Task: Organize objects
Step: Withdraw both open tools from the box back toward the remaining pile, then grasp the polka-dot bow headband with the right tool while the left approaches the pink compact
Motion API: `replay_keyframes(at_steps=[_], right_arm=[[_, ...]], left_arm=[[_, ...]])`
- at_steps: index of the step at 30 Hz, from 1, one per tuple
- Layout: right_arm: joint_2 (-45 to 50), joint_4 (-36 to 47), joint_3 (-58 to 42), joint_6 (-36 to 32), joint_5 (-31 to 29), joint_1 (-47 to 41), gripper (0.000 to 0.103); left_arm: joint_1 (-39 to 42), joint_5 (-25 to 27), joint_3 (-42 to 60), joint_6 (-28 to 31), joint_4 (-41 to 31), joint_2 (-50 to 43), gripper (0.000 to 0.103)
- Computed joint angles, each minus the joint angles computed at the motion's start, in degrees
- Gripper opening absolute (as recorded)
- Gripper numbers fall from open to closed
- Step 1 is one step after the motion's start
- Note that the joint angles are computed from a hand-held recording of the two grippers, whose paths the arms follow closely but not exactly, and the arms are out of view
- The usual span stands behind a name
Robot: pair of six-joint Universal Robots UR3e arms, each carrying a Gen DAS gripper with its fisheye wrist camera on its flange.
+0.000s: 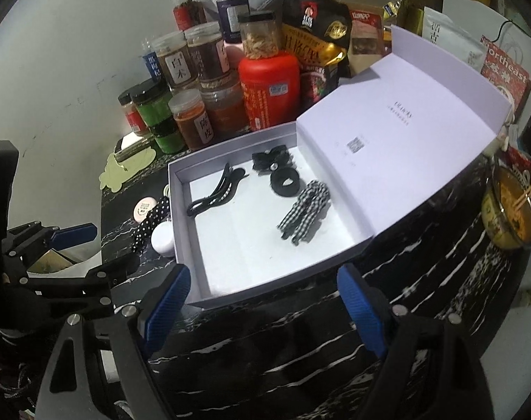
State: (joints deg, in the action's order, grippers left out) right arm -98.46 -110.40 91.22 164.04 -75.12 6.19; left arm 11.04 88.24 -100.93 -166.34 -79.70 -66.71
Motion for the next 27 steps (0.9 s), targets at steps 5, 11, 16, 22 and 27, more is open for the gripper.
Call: replay_keyframes(at_steps=[5, 11, 16, 22, 27], right_arm=[[0.73, -3.07, 2.68, 4.86, -2.62, 4.37, 0.087], [3.01, -5.96, 3.72, 11.13, -5.72, 10.38, 0.087], [5.94, -7.65, 2.52, 15.62, -7.99, 15.22, 0.087], [10.2, -8.81, -0.56, 19.66, -9.95, 19.77, 0.087], [13.88, -9.82, -3.23, 21.52, -10.78, 22.67, 0.087]], left_arm=[[6.29, -2.99, -3.98, 6.58, -1.03, 3.02, 0.063], [14.22, -6.8, -7.57, 16.43, -2.45, 6.17, 0.063], [20.46, -8.78, -8.8, 23.05, -3.97, 6.62, 0.063], [26.1, -10.08, -10.03, 29.4, -3.94, 6.44, 0.063], [28.87, -10.42, -10.68, 32.24, -2.32, 4.08, 0.063]])
